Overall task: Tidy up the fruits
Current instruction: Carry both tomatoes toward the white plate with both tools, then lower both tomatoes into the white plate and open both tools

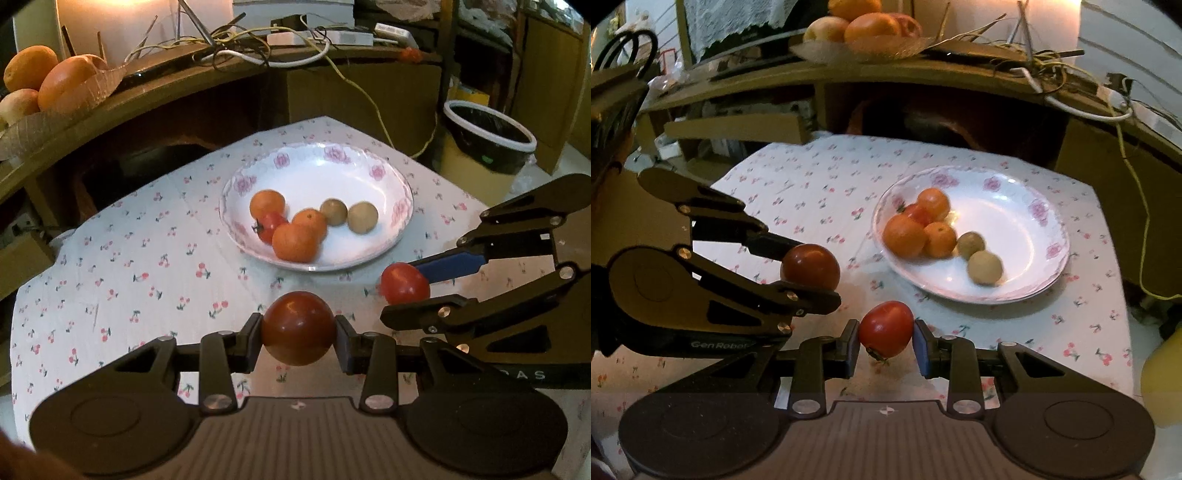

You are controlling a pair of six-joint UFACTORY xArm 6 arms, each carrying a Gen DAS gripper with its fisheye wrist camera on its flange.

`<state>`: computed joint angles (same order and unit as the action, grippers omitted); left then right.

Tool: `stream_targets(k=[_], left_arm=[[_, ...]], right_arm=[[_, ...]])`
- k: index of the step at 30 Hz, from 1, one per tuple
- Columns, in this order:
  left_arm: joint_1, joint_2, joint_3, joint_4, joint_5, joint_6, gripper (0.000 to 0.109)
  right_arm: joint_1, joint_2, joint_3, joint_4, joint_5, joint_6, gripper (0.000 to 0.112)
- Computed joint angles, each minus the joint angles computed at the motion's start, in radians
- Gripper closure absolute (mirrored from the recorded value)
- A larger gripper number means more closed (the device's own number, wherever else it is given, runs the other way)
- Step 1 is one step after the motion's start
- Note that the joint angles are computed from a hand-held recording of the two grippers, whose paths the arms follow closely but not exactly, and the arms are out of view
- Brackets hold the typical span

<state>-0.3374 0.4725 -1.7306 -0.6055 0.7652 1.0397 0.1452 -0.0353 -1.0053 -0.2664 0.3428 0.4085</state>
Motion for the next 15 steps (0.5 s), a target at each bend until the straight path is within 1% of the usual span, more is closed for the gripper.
stream_targets(k=[4, 8, 11, 15], left_arm=[[-0.014, 0.033, -0.053, 0.005, -0.002, -0.034, 0.063], [-0.026, 0.075, -0.125, 0.012, -0.008, -0.078, 0.064], [-0.037, 0.118, -0.193, 0.019, -0.013, -0.100, 0.064], [-0.050, 0.197, -0.309, 0.040, 0.005, -0.125, 0.064]], right_arm=[[-0.017, 0.002, -0.008, -0.037, -0.012, 0.035, 0.081], [-0.039, 0.012, -0.031, -0.104, -0.015, 0.093, 0.081], [-0.059, 0.027, -0.055, -0.151, -0.025, 0.135, 0.081], [-0.083, 0.055, -0.090, -0.211, -0.027, 0.194, 0.081]])
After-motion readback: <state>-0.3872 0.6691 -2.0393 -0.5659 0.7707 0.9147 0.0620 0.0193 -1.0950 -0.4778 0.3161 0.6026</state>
